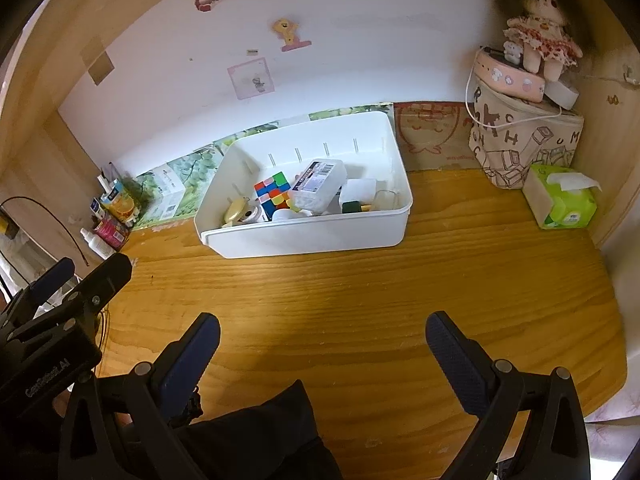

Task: Organize rigid objects

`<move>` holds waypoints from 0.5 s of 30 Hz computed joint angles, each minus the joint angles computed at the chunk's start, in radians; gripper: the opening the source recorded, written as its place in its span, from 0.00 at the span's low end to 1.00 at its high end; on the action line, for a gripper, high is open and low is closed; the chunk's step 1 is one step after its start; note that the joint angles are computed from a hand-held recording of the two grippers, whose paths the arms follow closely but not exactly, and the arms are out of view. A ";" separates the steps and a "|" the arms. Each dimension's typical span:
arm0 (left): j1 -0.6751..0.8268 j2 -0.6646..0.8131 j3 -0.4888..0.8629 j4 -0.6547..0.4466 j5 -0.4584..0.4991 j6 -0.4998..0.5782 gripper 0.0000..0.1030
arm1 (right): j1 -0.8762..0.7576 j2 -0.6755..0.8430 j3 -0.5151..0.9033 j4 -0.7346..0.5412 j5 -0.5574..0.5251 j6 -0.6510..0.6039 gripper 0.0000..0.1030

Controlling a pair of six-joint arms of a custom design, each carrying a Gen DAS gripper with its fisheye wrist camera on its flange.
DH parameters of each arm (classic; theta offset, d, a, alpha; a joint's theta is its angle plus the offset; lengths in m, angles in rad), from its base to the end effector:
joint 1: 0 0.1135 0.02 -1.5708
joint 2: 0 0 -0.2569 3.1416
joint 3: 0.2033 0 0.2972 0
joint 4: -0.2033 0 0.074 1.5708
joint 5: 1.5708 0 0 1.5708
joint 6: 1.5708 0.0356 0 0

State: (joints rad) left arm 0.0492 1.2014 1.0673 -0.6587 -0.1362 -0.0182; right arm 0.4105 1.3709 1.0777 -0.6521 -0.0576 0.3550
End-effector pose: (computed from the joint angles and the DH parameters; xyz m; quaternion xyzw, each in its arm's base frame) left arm 0.2998 0.0196 0.2958 -0.0569 0.9218 0.0688 0.3774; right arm 0.3010 0.1332 0.2498 -0.0352 0.9505 0.1403 0.2751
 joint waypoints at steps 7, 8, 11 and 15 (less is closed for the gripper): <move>-0.001 0.012 0.008 0.006 0.005 0.009 0.97 | -0.005 0.003 0.001 -0.001 0.002 0.013 1.00; -0.002 0.011 0.007 0.007 0.006 0.011 0.97 | -0.006 0.002 0.000 -0.002 0.002 0.014 1.00; -0.006 0.000 0.000 0.016 0.006 0.020 0.97 | -0.006 -0.004 -0.005 -0.002 0.005 0.023 1.00; -0.007 -0.014 -0.007 0.024 0.008 0.027 0.97 | -0.003 -0.011 -0.011 -0.001 0.012 0.033 1.00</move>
